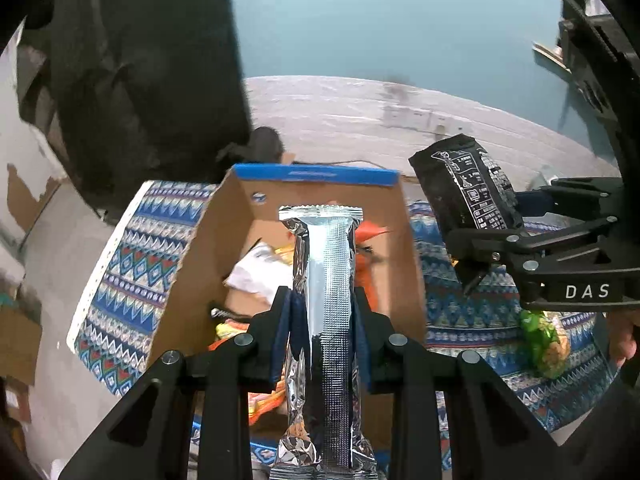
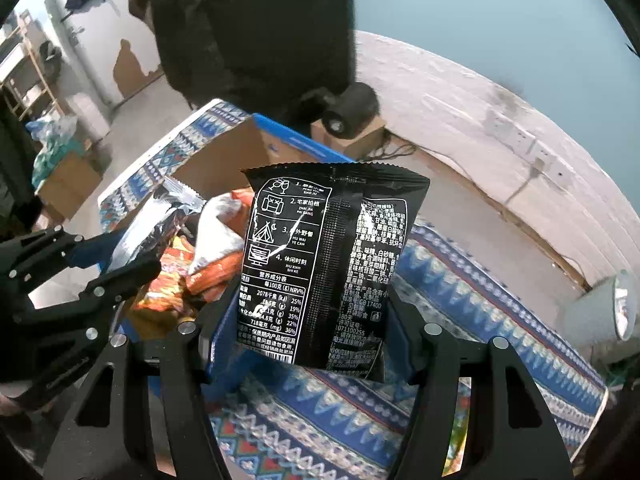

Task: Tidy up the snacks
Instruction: 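Carry the black bag with the right tool while the left tool carries the silver bar to the box, then open the right tool over the box while the left tool releases the silver bar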

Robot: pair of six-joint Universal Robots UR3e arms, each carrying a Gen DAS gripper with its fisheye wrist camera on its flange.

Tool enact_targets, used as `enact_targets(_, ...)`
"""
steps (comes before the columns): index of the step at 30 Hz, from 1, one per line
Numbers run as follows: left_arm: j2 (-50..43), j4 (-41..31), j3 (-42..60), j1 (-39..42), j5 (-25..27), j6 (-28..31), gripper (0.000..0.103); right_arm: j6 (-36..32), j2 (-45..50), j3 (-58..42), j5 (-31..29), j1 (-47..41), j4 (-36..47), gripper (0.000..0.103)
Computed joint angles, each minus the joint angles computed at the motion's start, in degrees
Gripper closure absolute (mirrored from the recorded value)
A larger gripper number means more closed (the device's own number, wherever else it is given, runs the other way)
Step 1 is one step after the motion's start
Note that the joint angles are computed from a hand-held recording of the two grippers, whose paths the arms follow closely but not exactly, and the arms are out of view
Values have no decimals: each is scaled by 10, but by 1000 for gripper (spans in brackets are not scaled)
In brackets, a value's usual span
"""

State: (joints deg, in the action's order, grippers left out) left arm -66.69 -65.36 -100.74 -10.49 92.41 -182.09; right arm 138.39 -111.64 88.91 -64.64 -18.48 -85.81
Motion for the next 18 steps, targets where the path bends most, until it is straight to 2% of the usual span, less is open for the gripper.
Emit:
enact_targets(6, 36, -15, -43, 77, -30, 23, 74, 77, 57, 4, -36, 112, -82, 40)
enact_targets(16, 75, -52, -72, 175, -74, 53, 74, 126, 120, -3, -70, 208, -137, 38)
enact_targets(18, 72, -59, -68, 175, -71, 53, 68, 130, 127, -9, -76, 215, -138, 36)
